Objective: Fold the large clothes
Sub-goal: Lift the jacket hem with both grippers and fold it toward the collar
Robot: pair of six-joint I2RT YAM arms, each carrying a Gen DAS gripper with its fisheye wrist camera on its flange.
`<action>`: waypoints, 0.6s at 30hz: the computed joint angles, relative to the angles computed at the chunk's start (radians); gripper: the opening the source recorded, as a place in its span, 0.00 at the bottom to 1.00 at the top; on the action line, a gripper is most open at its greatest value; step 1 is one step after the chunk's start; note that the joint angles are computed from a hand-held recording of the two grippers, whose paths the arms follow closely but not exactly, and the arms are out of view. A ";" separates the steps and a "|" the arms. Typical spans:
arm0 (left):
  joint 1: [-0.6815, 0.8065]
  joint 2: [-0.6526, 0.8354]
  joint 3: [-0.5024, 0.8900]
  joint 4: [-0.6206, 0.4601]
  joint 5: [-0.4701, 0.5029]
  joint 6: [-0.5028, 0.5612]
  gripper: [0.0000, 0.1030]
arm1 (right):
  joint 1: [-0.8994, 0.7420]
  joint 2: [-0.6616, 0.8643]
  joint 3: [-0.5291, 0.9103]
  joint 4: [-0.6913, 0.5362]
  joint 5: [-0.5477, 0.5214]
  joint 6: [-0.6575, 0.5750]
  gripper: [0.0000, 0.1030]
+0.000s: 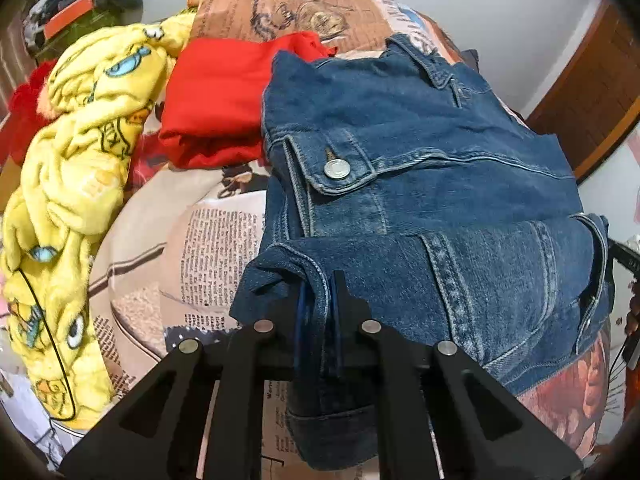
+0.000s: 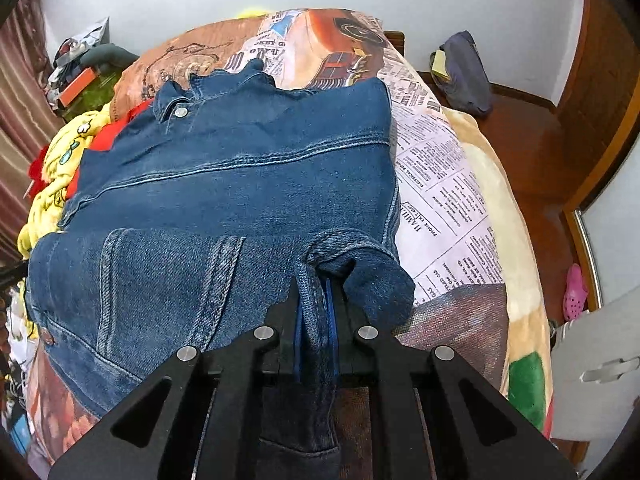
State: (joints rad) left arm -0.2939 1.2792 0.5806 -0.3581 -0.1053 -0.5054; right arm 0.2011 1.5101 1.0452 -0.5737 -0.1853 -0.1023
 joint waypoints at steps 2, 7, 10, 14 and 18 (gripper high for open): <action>-0.002 -0.023 0.011 -0.037 0.009 0.033 0.19 | -0.001 -0.029 0.012 -0.042 0.002 -0.022 0.16; -0.020 -0.170 -0.013 -0.135 0.002 0.026 0.51 | -0.039 -0.129 -0.006 -0.129 -0.054 -0.052 0.43; -0.017 -0.235 -0.054 -0.163 0.049 0.008 0.52 | -0.048 -0.173 -0.047 -0.144 -0.067 -0.058 0.51; -0.013 -0.282 -0.135 -0.115 0.113 -0.039 0.52 | -0.056 -0.170 -0.108 -0.151 -0.075 -0.062 0.52; 0.020 -0.255 -0.190 -0.019 0.206 -0.113 0.52 | -0.070 -0.133 -0.160 -0.105 -0.123 -0.018 0.52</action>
State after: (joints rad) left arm -0.2741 1.0238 0.3904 -0.3769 0.1009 -0.6184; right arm 0.1307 1.3766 0.8853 -0.6792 -0.3085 -0.1200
